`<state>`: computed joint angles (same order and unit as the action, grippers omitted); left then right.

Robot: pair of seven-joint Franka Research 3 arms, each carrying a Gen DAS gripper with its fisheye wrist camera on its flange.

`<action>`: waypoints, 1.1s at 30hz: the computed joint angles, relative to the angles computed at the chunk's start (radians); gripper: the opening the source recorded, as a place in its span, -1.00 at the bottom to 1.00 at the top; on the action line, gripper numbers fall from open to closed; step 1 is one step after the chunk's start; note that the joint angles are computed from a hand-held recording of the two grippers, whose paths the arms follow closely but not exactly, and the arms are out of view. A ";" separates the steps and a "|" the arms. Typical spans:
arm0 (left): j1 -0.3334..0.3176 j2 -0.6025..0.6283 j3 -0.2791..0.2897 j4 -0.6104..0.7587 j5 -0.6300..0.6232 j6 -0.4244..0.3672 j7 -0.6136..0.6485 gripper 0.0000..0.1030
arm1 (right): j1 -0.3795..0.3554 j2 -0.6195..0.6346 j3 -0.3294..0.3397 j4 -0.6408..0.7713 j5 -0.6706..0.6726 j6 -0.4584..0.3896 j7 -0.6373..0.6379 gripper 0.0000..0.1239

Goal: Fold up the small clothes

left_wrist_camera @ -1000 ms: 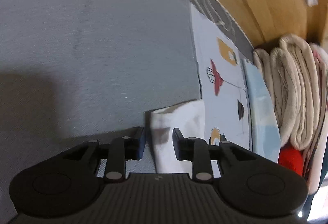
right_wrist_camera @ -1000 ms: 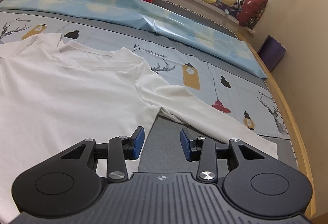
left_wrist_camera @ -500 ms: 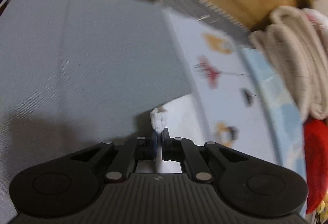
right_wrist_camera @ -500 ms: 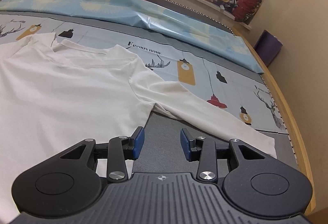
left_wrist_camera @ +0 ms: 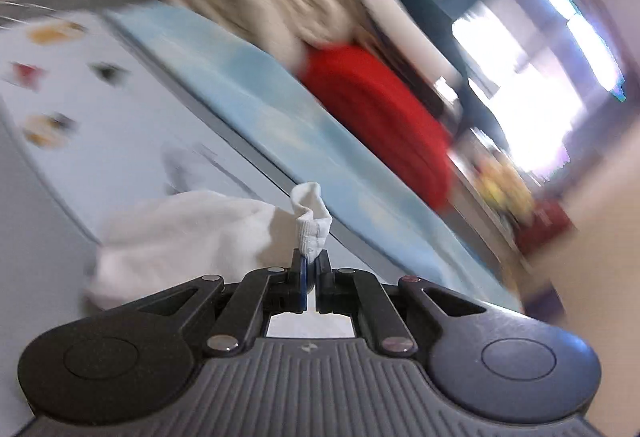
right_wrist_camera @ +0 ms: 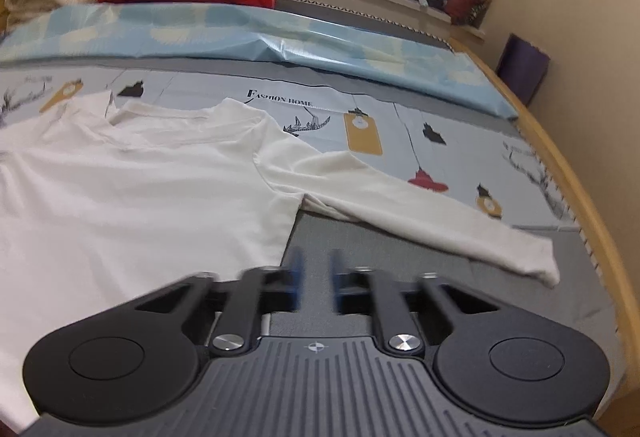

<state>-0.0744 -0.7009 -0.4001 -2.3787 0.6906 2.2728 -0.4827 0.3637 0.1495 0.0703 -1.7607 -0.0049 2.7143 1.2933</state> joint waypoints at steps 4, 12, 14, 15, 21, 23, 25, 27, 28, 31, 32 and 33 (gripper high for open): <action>-0.008 0.279 0.015 0.094 -0.049 0.228 -0.097 -0.94 | -0.018 -0.037 0.002 -0.051 0.045 -0.001 -0.022 -0.92; -0.037 0.649 0.010 0.437 0.243 0.251 -0.242 -0.94 | -0.052 -0.082 -0.003 -0.112 0.081 -0.008 -0.077 -0.91; -0.066 0.717 0.021 0.523 0.366 0.254 -0.260 -0.94 | -0.057 -0.077 -0.004 -0.107 0.089 0.001 -0.063 -0.91; -0.082 0.761 0.030 0.575 0.426 0.275 -0.251 -0.94 | -0.059 -0.074 -0.002 -0.105 0.104 0.010 -0.066 -0.91; 0.006 0.982 -0.049 0.703 0.052 0.605 0.222 -0.77 | -0.052 -0.043 0.018 -0.076 0.187 0.048 -0.112 -0.90; -0.032 0.935 -0.010 0.688 0.017 0.466 0.235 -0.77 | -0.043 -0.009 0.020 -0.034 0.206 0.029 -0.082 -0.90; -0.055 0.870 0.037 0.634 0.033 0.407 0.179 -0.77 | -0.032 0.043 0.018 0.038 0.221 -0.027 -0.014 -0.89; -0.076 0.801 0.076 0.575 0.042 0.333 0.133 -0.77 | -0.018 0.114 0.021 0.133 0.243 -0.085 0.058 -0.89; -0.083 0.769 0.091 0.547 0.031 0.293 0.134 -0.77 | -0.011 0.151 0.024 0.180 0.256 -0.104 0.090 -0.89; -0.109 0.682 0.132 0.482 -0.039 0.146 0.179 -0.77 | 0.003 0.288 0.046 0.349 0.305 -0.185 0.150 -0.77; -0.114 0.649 0.147 0.452 -0.065 0.108 0.194 -0.77 | 0.011 0.337 0.047 0.410 0.307 -0.225 0.172 -0.73; -0.112 0.611 0.160 0.414 -0.090 0.079 0.202 -0.77 | 0.021 0.387 0.045 0.473 0.303 -0.267 0.194 -0.66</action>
<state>-0.1864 -0.0903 -0.2398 -1.9647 0.6002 2.3518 -0.2808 0.3848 0.5361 0.1151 -1.2878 0.2978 2.4475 1.4876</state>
